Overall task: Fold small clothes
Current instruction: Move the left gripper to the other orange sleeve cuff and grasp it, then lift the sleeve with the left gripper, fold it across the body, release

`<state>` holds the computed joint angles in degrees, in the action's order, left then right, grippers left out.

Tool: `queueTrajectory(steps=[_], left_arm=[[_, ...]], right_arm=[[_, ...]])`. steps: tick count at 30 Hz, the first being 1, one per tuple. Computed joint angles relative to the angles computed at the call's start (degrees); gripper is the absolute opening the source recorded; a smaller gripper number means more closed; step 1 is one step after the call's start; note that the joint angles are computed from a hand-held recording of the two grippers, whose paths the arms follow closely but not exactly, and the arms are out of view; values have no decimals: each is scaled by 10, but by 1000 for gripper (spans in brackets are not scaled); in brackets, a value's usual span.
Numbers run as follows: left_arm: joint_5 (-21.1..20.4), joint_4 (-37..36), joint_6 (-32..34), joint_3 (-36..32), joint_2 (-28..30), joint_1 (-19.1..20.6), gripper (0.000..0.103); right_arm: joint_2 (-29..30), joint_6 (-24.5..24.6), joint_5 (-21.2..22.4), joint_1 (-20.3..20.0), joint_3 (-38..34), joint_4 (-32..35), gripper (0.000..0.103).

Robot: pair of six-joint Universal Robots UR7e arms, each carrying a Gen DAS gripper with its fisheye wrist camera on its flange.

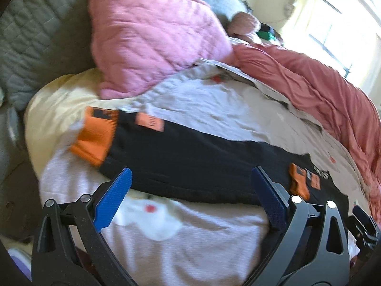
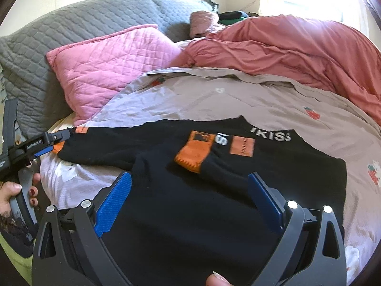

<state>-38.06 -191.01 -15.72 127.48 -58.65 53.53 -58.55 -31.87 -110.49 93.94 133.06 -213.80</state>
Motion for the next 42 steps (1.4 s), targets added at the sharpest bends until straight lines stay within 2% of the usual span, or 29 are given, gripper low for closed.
queueTrajectory(steps=[6, 18, 20, 21, 25, 27, 29, 36, 37, 38, 39, 40, 42], left_arm=[[12, -8, -19, 16, -39, 21, 93], [-29, -21, -63, 27, -74, 79, 93], [-40, -32, -67, 26, -72, 88, 81], [-48, -39, -67, 26, -70, 92, 79], [-108, -92, -56, 21, -52, 120, 54], [-124, -106, -53, 16, -42, 128, 52], [-123, -114, -48, 10, -31, 133, 50], [-149, -171, -43, -12, -2, 157, 50], [-145, -174, -38, -17, 4, 158, 42], [-130, -170, -37, -20, 8, 155, 23], [-114, -165, -38, -21, 9, 153, 12], [-100, -162, -38, -22, 11, 151, 6], [-118, -171, -43, -20, 10, 159, 6]], right_arm=[[22, 0, -3, 18, -21, 13, 97], [88, -18, -5, 53, -71, 45, 97], [96, -19, -4, 58, -79, 50, 97], [102, -19, -1, 60, -83, 53, 97], [113, -13, 12, 63, -91, 60, 97], [116, -11, 17, 61, -89, 61, 97], [116, -8, 18, 56, -86, 63, 97], [104, 10, 20, 37, -70, 58, 97], [103, 13, 21, 36, -69, 58, 97], [100, 16, 22, 34, -68, 58, 97], [97, 19, 22, 32, -65, 56, 97], [95, 21, 22, 30, -62, 53, 97], [91, 25, 24, 26, -58, 51, 97]])
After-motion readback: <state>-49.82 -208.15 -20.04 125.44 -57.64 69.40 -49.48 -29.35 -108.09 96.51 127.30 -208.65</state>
